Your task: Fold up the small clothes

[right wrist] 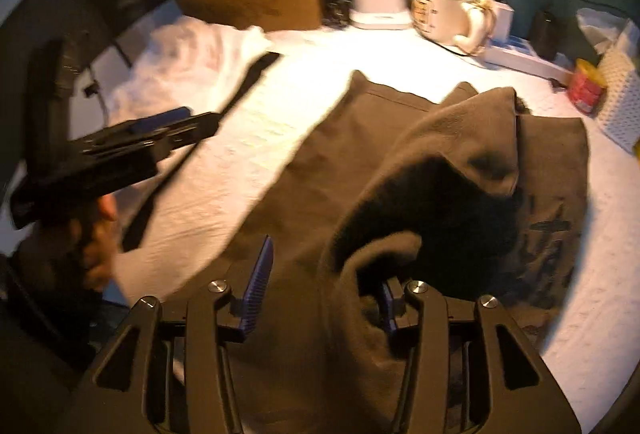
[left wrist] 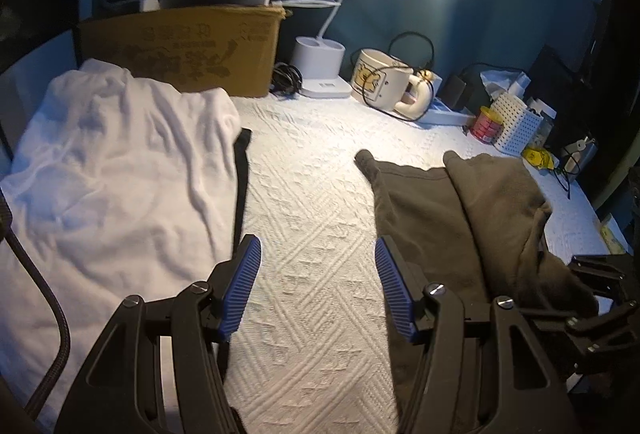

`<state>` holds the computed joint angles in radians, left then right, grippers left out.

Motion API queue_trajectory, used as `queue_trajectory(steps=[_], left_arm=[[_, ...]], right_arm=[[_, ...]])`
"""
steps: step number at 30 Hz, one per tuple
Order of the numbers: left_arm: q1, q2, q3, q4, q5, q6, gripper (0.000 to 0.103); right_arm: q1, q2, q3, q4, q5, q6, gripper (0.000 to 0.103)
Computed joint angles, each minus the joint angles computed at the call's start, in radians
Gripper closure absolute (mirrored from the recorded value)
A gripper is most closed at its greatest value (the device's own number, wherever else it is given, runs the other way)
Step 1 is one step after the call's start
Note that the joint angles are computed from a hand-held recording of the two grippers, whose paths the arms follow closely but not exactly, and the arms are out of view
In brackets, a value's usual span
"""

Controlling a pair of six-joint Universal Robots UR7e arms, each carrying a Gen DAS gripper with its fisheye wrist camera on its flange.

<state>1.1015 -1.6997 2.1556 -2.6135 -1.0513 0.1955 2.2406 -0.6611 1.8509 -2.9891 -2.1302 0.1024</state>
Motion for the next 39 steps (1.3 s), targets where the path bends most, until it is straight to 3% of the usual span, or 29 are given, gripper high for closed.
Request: queue_trajectory(steps=[4,9,16,24,27,29,31,33,39], left_arm=[[-0.027,-0.030,0.012,-0.002,0.024,0.000,0.044],[-0.077,-0.063,0.034,0.006,0.045,-0.007,0.043],[-0.146,-0.066,0.057,0.059,0.042,-0.025,0.043],[-0.147,-0.036,0.052,0.307,-0.168,-0.047,0.043],[-0.146,-0.011,0.084,0.321,-0.156,-0.049,0.044],[-0.141,-0.004,0.095,0.335,-0.158,-0.057,0.050],[-0.148,-0.018,0.103,0.352,-0.149,-0.072,0.074],[-0.174,-0.060,0.120,0.372,-0.112,-0.119,0.090],[-0.238,-0.174,0.162,0.478,-0.021,-0.251,0.094]], right_arm=[[0.035,-0.019,0.026,-0.059,0.074,-0.051,0.054],[0.063,-0.060,0.082,-0.143,0.064,-0.090,0.054],[0.044,-0.124,0.184,-0.230,-0.063,-0.015,0.054],[-0.011,-0.188,0.318,-0.352,-0.137,0.074,0.054],[-0.027,-0.205,0.363,-0.388,-0.141,0.101,0.054],[-0.037,-0.211,0.387,-0.412,-0.135,0.108,0.054],[-0.042,-0.216,0.409,-0.431,-0.129,0.110,0.054],[-0.052,-0.218,0.429,-0.454,-0.116,0.112,0.054],[-0.077,-0.203,0.453,-0.480,-0.078,0.105,0.054]])
